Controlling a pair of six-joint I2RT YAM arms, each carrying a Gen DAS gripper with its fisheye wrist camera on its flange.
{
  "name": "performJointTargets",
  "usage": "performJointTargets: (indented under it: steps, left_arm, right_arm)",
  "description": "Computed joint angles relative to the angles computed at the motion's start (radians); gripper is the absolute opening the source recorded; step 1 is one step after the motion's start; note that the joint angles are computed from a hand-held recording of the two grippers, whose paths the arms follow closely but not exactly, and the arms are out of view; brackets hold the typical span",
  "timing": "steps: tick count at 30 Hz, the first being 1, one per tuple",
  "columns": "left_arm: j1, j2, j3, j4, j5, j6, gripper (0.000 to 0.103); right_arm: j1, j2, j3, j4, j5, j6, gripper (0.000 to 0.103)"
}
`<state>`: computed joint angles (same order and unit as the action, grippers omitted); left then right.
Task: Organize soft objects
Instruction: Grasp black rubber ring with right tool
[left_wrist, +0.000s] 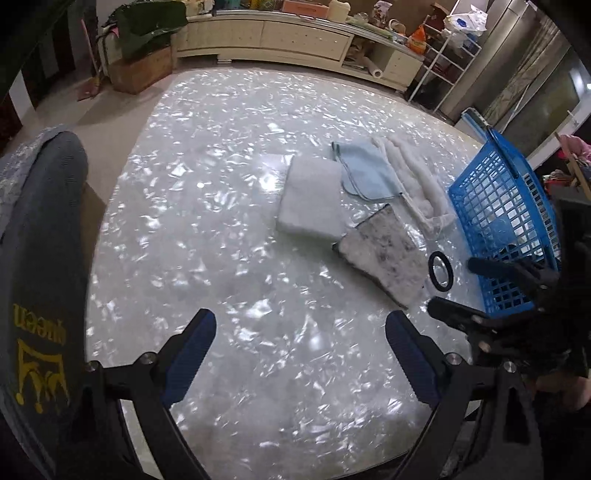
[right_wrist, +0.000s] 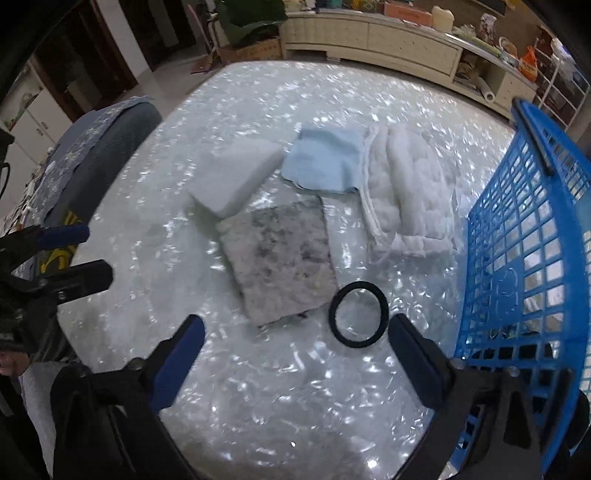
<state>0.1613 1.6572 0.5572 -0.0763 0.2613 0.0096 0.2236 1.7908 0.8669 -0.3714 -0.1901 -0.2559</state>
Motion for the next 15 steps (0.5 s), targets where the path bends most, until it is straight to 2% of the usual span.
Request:
performJointTargets:
  steps: [1,6,8,11,15]
  left_arm:
    - [-0.004,0.018,0.006,0.01,0.003,0.0,0.092]
    - [-0.051,0.089,0.035,0.044,-0.045,-0.01,0.092]
    - [-0.063,0.116,0.048,0.052,-0.054,-0.011,0.092]
    - [-0.075,0.137,0.058,0.062,-0.067,-0.012,0.092]
    - [-0.082,0.151,0.067,0.067,-0.055,-0.014,0.092]
  right_arm:
    - [-0.006,0.021,0.009,0.004,-0.002,0.006,0.087]
    - [-0.022,0.114,0.05,0.024,-0.002,0.027,0.081]
    - [-0.026,0.142,0.063,0.031,-0.005,0.031,0.071]
    - [-0.024,0.17,0.083,0.032,0.009,0.035,0.061]
    - [-0.02,0.193,0.105,0.036,0.009,0.049,0.052]
